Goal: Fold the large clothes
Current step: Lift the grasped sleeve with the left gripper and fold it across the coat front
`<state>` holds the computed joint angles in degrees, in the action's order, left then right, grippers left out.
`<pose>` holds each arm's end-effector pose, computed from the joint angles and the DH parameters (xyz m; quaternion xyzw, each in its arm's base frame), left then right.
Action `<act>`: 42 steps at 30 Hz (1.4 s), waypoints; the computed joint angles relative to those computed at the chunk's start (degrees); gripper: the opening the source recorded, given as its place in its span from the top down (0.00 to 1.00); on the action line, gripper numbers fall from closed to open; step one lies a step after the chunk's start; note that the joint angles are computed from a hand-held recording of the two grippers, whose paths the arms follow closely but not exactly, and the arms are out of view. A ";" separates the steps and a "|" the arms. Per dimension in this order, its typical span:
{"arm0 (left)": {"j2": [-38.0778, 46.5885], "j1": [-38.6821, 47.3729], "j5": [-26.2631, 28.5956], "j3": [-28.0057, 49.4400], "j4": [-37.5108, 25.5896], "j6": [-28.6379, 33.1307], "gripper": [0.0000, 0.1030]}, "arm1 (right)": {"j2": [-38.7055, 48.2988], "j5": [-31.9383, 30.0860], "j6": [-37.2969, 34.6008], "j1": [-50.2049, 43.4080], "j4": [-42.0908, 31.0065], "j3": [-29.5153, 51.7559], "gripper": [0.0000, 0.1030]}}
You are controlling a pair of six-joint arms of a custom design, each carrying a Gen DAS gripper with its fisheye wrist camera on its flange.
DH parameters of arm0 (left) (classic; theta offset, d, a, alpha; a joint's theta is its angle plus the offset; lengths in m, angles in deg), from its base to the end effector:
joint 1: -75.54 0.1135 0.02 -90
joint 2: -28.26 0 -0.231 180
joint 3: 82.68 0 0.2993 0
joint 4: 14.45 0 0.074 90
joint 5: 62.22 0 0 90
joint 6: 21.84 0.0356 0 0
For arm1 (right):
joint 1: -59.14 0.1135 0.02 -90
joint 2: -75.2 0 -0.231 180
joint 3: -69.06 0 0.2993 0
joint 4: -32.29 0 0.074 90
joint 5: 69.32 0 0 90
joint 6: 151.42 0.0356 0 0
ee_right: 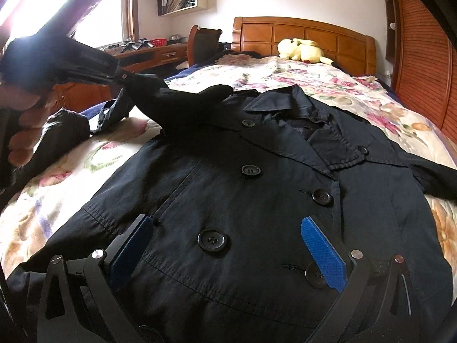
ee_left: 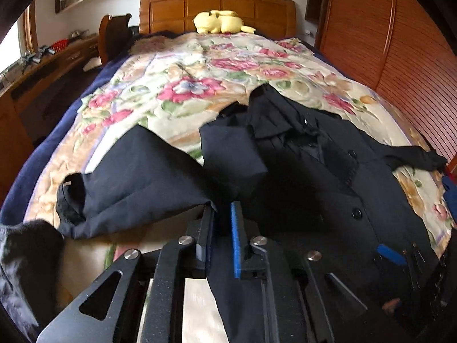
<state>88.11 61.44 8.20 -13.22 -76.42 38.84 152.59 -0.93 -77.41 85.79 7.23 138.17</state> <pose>0.2597 -0.0529 0.2781 -0.1779 0.9173 0.0319 0.3549 0.3116 0.1710 0.2370 -0.3972 0.7731 0.2076 0.4488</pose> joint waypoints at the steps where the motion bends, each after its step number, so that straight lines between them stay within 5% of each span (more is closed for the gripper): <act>1: -0.95 -0.91 -0.61 -0.56 -0.50 -0.63 0.82 | -0.01 0.18 0.03 0.14 0.00 0.01 0.00; 3: -3.27 -2.20 -2.45 -1.46 -2.05 -0.98 0.73 | 0.05 0.34 0.09 0.15 0.17 0.02 0.00; 9: -6.50 -3.81 -6.60 -2.62 -5.61 -0.09 0.66 | 0.03 0.33 -0.04 0.12 0.18 -0.04 0.00; 14: -7.83 4.22 -2.52 -6.58 -4.09 3.94 0.63 | 0.23 0.30 -0.14 0.05 0.22 0.11 0.00; 26: -0.49 18.07 3.65 -13.22 4.11 7.40 0.62 | 0.88 0.19 -0.65 -0.14 0.18 0.62 0.00; 42: 10.07 19.04 0.11 -11.05 11.44 12.73 0.67 | 0.76 0.13 -0.59 -0.03 0.28 0.46 0.00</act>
<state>98.18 80.47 8.31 -24.27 -64.98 51.56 153.35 -0.80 -78.00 85.76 7.51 138.63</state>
